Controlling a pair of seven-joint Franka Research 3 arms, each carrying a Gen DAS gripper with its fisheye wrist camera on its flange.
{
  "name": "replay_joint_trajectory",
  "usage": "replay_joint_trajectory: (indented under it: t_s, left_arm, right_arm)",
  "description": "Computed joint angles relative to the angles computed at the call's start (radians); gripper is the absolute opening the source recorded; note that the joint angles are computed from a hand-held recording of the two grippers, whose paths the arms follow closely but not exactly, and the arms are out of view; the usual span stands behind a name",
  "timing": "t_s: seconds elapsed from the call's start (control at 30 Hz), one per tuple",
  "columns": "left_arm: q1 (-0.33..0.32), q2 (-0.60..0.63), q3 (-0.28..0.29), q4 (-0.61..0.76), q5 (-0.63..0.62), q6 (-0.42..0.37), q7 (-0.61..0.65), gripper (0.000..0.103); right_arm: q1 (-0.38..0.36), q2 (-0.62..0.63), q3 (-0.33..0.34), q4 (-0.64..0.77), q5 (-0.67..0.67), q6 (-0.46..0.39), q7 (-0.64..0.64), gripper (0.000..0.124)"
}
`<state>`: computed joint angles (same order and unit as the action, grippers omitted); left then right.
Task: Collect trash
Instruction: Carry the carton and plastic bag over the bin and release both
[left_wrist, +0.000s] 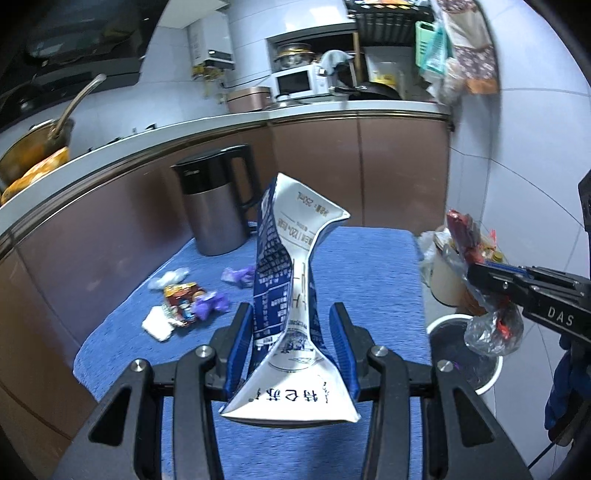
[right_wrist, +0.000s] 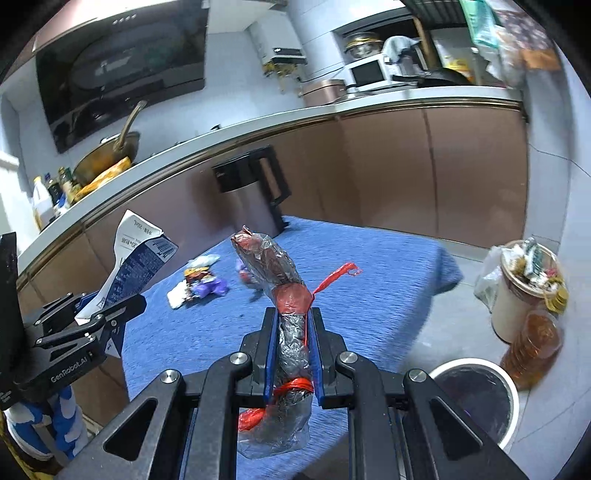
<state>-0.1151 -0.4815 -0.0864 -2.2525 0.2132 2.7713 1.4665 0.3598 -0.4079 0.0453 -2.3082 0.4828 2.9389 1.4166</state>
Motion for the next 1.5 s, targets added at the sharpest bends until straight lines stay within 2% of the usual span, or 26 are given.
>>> replay_joint_trajectory:
  t_s: [0.33,0.73,1.1,1.33,1.5]
  left_arm:
    - [-0.06,0.073,-0.046,0.06,0.005,-0.026,0.042,0.04]
    - [-0.136,0.279,-0.119,0.198,0.012,-0.066,0.133,0.04]
    - [-0.179,0.493,-0.172,0.346,0.062,-0.137,0.153,0.04]
    - [-0.227,0.66,-0.186,0.473,0.113,-0.221,0.103,0.041]
    - [-0.25,0.76,-0.195,0.569,0.091,-0.264,0.105,0.041]
  right_arm:
    - [-0.049,-0.067,-0.048,-0.117,0.029,0.051,0.03,0.015]
    - [-0.156,-0.089,-0.092,-0.223,0.019,0.05,0.092,0.015]
    - [-0.191,-0.005,-0.159,-0.244,0.069,0.033,0.071,0.015]
    - [-0.224,0.09,-0.164,-0.213,0.094,0.016,0.05,0.015]
    - [-0.247,0.166,-0.161,-0.177,0.108,-0.006,0.028,0.018]
